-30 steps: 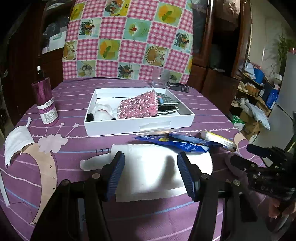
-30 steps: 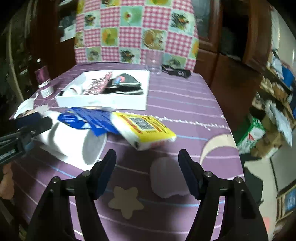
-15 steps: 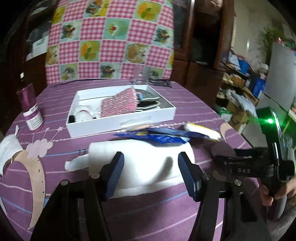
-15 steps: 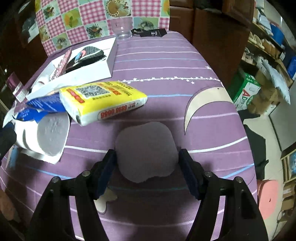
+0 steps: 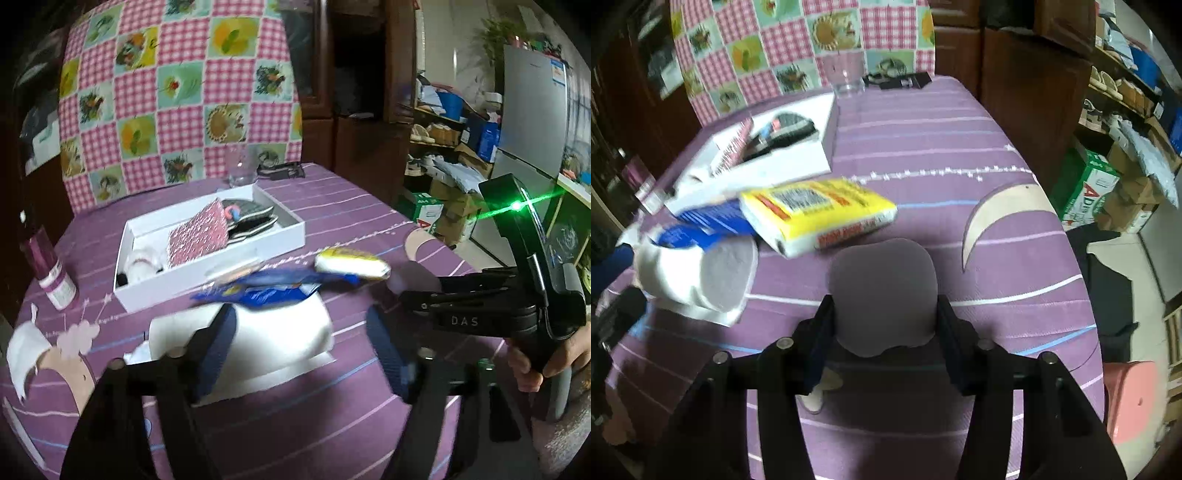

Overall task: Organize soft objects
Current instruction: 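Grasp the yellow tissue pack with the left gripper while the right grasps the lavender sponge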

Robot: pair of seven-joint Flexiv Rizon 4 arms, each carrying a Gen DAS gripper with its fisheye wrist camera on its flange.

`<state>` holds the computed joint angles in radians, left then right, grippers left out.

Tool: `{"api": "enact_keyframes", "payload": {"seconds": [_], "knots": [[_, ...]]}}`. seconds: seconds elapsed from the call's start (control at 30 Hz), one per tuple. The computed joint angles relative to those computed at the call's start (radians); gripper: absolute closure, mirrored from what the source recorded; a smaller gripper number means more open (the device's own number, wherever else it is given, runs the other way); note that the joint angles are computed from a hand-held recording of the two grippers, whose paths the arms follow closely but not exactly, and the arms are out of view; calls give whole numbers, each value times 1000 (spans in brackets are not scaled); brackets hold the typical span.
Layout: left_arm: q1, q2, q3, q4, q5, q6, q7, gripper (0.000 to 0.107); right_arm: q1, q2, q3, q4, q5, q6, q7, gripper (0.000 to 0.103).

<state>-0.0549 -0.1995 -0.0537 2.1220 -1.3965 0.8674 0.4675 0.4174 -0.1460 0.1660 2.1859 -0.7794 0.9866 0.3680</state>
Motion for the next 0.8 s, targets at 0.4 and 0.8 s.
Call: {"api": "enact_keyframes", "payload": {"seconds": [0.4,0.8], "knots": [[-38,7,-13,-66,368,-25,-205,27,-65,62,-15,111,-76,117,235,49],[-64,-225,-40,-484,953,-277,-752,23,-161,106,-25,196,-270,266,465,49]]}}
